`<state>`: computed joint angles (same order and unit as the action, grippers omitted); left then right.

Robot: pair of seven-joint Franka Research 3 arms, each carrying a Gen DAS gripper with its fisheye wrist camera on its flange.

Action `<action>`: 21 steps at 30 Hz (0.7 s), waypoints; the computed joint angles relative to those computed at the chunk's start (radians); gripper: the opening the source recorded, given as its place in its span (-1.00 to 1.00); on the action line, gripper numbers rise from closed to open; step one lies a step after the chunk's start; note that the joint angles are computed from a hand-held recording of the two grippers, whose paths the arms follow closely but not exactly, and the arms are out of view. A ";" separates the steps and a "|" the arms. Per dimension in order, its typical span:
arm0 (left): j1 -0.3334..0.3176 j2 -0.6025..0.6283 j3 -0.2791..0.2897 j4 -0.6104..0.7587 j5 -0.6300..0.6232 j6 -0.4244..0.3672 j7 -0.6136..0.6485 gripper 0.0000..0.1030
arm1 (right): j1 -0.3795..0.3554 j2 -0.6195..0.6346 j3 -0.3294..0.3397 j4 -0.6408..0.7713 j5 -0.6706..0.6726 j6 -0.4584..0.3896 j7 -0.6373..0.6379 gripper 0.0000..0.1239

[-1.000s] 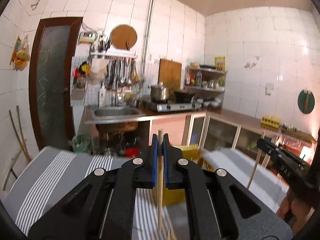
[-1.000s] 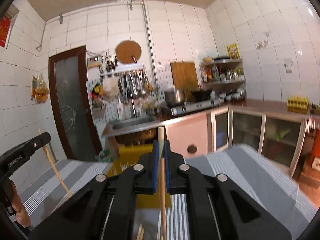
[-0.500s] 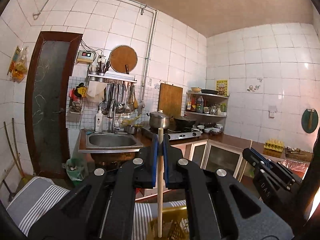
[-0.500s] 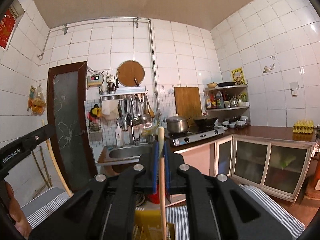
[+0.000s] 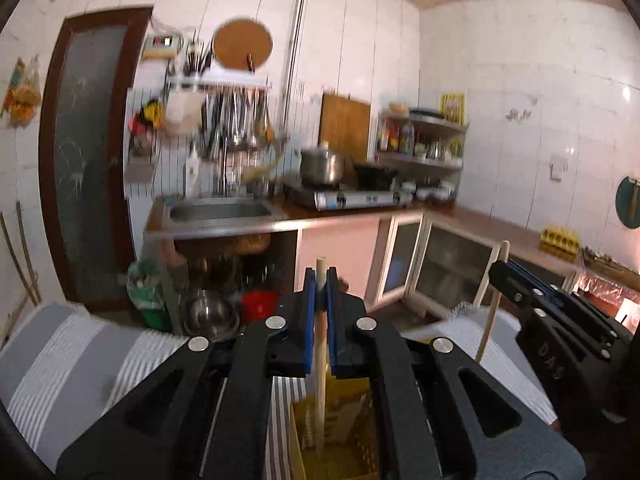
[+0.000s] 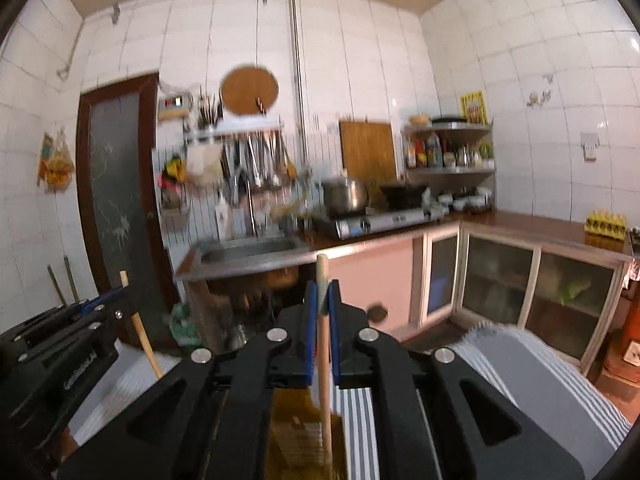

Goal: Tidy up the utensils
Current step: 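Open both tools to release the chopsticks in the holder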

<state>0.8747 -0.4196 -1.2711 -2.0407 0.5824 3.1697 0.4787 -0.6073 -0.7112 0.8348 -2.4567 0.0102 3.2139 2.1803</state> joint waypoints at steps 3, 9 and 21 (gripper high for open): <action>-0.060 0.011 0.047 -0.019 0.011 -0.036 0.016 -0.81 | 0.062 0.001 -0.061 -0.012 -0.007 -0.078 -0.015 -0.81; -0.332 -0.068 0.314 -0.118 0.042 -0.086 0.007 0.62 | 0.162 -0.124 -0.181 -0.081 -0.058 -0.216 0.023 0.01; -0.934 -0.204 0.799 -0.419 -0.032 -0.300 0.117 0.90 | 0.558 -0.384 -0.365 -0.307 -0.120 -0.543 0.046 0.17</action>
